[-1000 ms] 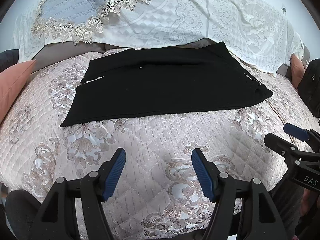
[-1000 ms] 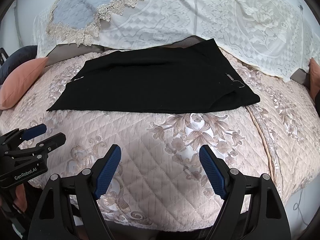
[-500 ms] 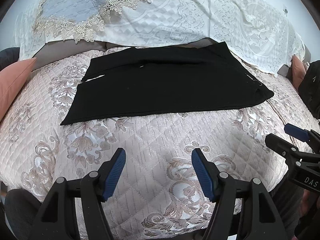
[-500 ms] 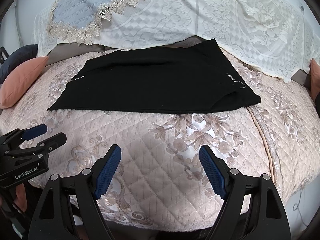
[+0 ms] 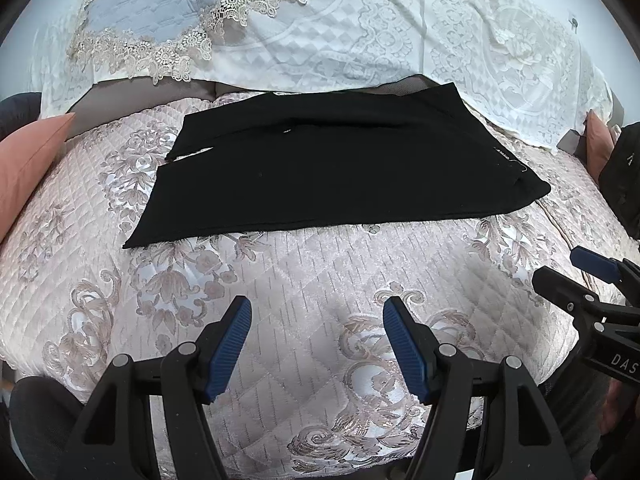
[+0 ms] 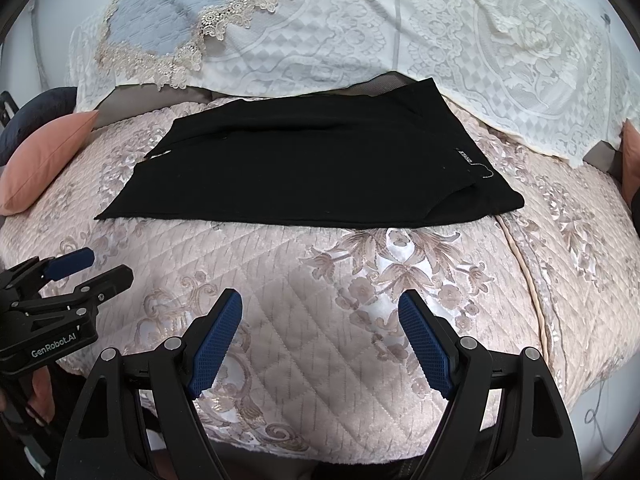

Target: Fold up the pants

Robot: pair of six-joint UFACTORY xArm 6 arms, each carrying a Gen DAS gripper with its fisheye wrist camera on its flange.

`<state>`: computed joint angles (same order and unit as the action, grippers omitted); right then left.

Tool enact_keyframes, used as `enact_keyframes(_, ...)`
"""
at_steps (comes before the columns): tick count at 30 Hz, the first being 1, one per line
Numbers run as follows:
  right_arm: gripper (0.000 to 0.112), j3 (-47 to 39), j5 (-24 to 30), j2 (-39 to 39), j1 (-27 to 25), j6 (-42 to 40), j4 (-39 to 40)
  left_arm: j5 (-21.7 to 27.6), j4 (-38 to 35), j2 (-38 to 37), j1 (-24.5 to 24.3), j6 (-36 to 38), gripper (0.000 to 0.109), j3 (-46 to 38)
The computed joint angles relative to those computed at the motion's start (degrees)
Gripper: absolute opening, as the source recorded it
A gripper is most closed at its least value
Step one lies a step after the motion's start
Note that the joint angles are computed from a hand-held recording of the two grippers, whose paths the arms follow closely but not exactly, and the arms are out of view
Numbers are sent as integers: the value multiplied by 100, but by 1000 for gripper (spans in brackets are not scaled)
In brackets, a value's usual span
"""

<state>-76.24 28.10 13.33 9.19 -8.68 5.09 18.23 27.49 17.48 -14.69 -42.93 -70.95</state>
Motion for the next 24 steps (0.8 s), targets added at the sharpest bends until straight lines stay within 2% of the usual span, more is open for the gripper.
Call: enact_keyframes(24,81,-51,33,34,16,40,-20,-7,-159,55,15,144,70,-28)
